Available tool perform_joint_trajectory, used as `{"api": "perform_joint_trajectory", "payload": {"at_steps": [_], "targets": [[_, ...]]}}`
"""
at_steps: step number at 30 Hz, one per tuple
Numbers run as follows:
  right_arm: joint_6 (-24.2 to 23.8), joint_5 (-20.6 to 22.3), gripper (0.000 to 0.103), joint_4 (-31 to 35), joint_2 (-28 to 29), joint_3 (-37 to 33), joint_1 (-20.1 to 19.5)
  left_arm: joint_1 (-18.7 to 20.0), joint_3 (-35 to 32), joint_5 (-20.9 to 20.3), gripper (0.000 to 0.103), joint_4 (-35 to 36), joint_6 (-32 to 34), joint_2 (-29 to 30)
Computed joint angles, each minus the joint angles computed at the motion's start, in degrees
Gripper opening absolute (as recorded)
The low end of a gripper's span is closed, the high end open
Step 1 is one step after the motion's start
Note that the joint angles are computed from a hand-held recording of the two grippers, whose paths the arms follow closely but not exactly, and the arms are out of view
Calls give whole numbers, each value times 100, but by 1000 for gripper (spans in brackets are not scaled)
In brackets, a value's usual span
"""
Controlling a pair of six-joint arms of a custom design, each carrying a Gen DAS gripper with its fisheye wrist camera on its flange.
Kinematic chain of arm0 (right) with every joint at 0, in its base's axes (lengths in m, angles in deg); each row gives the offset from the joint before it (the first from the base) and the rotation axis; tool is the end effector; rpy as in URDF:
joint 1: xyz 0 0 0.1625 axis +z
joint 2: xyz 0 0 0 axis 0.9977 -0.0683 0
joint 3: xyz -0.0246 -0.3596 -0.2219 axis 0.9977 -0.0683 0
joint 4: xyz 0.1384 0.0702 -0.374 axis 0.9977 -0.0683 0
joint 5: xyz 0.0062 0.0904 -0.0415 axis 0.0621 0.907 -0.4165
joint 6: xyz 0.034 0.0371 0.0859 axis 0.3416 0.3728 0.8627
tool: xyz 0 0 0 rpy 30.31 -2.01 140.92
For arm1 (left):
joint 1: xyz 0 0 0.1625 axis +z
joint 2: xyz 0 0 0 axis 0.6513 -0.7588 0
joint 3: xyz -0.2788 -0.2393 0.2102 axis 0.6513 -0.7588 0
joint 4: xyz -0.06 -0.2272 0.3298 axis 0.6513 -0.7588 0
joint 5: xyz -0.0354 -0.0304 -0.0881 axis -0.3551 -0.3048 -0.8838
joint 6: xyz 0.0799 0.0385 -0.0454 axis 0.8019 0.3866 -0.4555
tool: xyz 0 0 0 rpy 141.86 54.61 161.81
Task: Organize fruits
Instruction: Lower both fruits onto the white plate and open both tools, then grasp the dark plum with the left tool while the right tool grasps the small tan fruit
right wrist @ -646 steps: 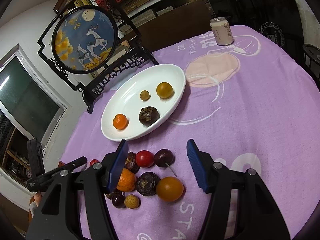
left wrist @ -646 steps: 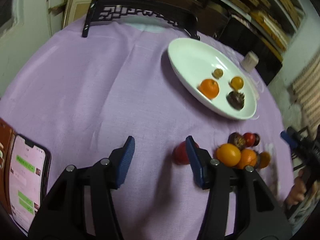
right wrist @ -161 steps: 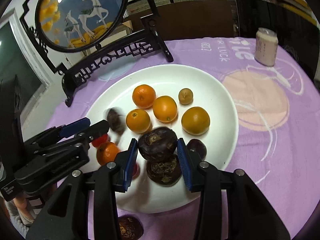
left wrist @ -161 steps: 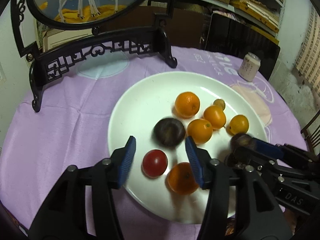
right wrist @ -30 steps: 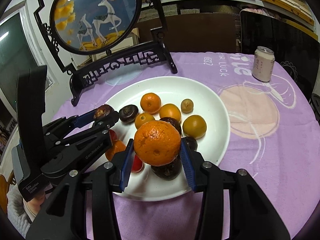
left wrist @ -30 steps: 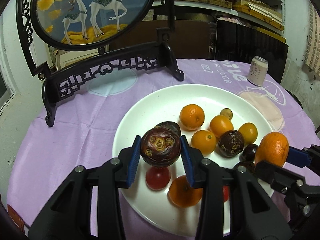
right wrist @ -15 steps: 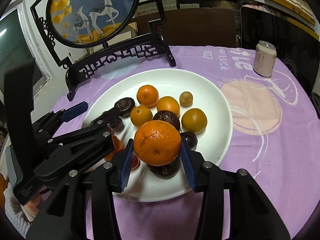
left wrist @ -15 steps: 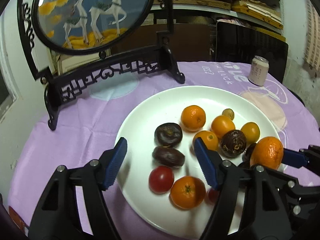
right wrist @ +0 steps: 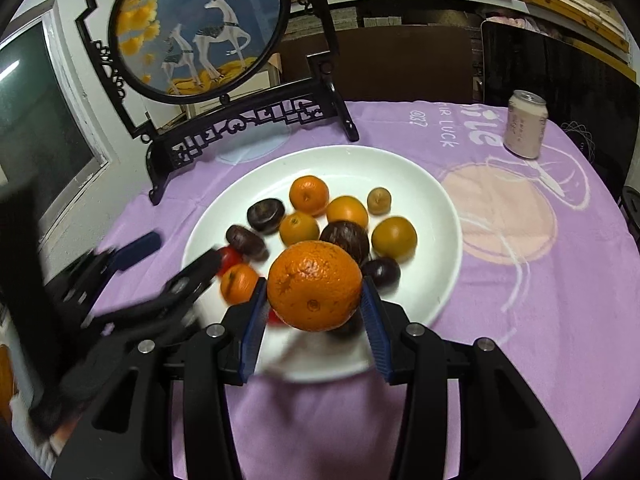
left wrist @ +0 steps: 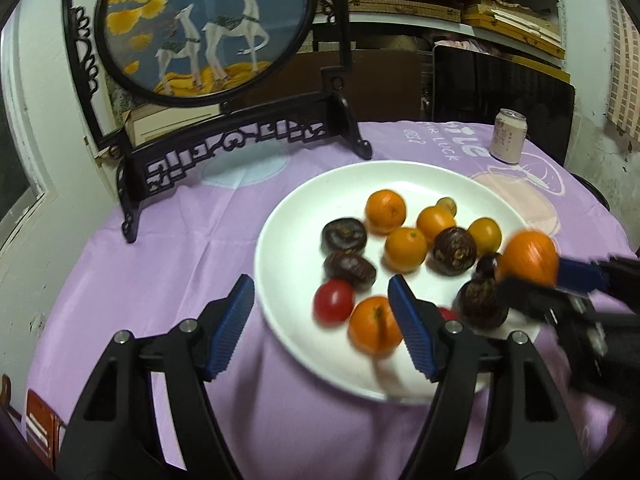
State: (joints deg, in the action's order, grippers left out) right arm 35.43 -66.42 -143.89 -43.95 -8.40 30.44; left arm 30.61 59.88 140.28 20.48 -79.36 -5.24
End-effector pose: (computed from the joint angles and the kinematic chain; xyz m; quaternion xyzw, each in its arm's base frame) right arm 0.4014 -0.6714 -0.0237 0.0214 -0.8674 0.4100 0.2810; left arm -0.0615 -0.7342 0.3052 0.3808 0.8267 -0.3066 0.2785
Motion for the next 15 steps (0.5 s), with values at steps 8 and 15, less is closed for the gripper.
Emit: {"api": "perform_joint_trajectory", "payload": {"at_steps": [8,15], "targets": [[144,406,59,-342,-294,367,-12,75,-307,24,71,304,-255,61],[142,338,59,-773,-590,1117,108,60,645,173,71,171,-85,-445]]}}
